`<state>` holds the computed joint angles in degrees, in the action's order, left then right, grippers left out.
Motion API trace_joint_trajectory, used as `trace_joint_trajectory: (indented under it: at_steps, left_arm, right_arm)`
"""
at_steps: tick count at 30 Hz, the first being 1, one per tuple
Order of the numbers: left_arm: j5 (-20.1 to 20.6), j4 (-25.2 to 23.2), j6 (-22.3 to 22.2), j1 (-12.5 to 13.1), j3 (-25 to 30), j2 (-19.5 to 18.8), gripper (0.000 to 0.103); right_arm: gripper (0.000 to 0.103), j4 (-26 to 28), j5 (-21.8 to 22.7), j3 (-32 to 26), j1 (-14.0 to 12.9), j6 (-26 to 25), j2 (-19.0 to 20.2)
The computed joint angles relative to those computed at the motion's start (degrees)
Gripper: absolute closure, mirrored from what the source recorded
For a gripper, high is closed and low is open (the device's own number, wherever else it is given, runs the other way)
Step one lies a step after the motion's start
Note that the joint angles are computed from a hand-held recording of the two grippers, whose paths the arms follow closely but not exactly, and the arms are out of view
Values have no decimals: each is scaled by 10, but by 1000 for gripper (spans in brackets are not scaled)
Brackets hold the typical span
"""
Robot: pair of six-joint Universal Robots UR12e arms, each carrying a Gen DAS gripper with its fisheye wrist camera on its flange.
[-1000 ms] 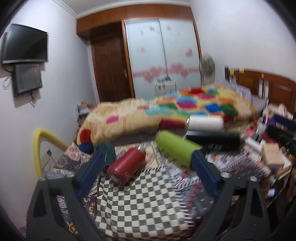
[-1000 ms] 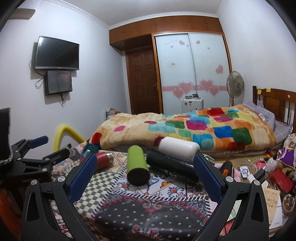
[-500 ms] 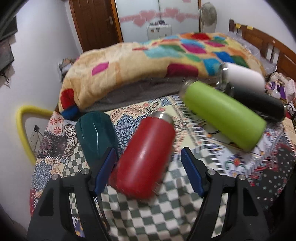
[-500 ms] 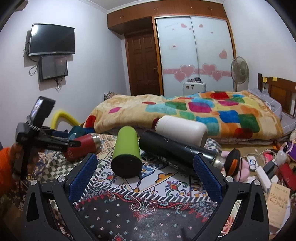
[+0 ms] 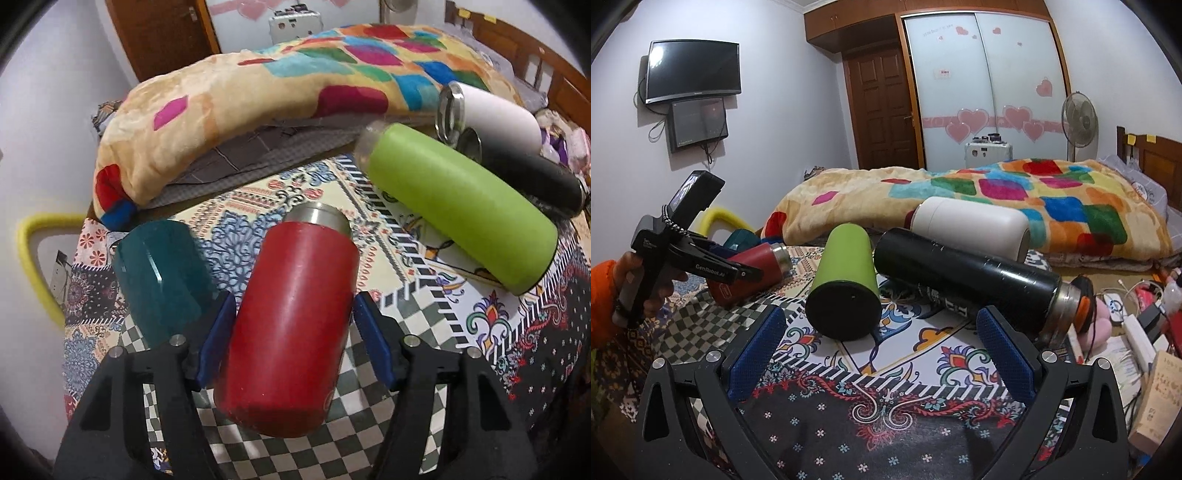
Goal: Flip cup upright
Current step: 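Reach the left gripper down to the red bottle and close around it, then lift the red bottle with the left gripper and carry it toward the right gripper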
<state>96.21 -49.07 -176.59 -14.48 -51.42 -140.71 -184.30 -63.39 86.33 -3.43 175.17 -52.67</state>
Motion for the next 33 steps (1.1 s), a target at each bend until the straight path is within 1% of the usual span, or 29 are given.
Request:
trace_joint_trajectory:
  at_steps: [2,3,4,5,7,11,14,16,18,22,25,28,33]
  left_arm:
    - [-15,-35,8,1,20,-9,37]
    - [-17,-53,10,0,31,-14,40]
    - [-14,-67,10,-1,40,-20,41]
    - [-8,-69,9,-2,45,-25,41]
    - [-4,-58,6,-4,45,-28,41]
    - [-9,-44,-2,-4,46,-31,41]
    - [0,-35,-6,-6,38,-27,41]
    - [16,-32,-7,-10,34,-25,42]
    - [32,-25,-4,-14,21,-17,42]
    - [22,-9,-2,-16,-7,5,42]
    - [31,3,9,-23,-30,23,42]
    - [18,13,9,-26,-51,41,42]
    - [0,29,23,-37,-83,64,42]
  right_arm:
    - [0,3,2,-2,1,2,2]
    - [0,4,3,-3,0,2,3]
    - [0,5,4,-3,0,2,4]
    - [0,6,5,-3,0,2,4]
    - [0,8,7,-3,0,3,4]
    - [0,11,4,-2,-1,-2,4]
    - [0,13,0,-3,-1,-4,4]
    - [0,11,1,-2,-1,-2,3]
    - [0,10,4,0,-2,0,1]
    - [0,6,8,4,-1,1,-4]
    - [0,-2,9,10,0,0,-10]
    - [0,-14,13,19,-2,2,-18]
    - [0,-33,12,34,-6,4,-32]
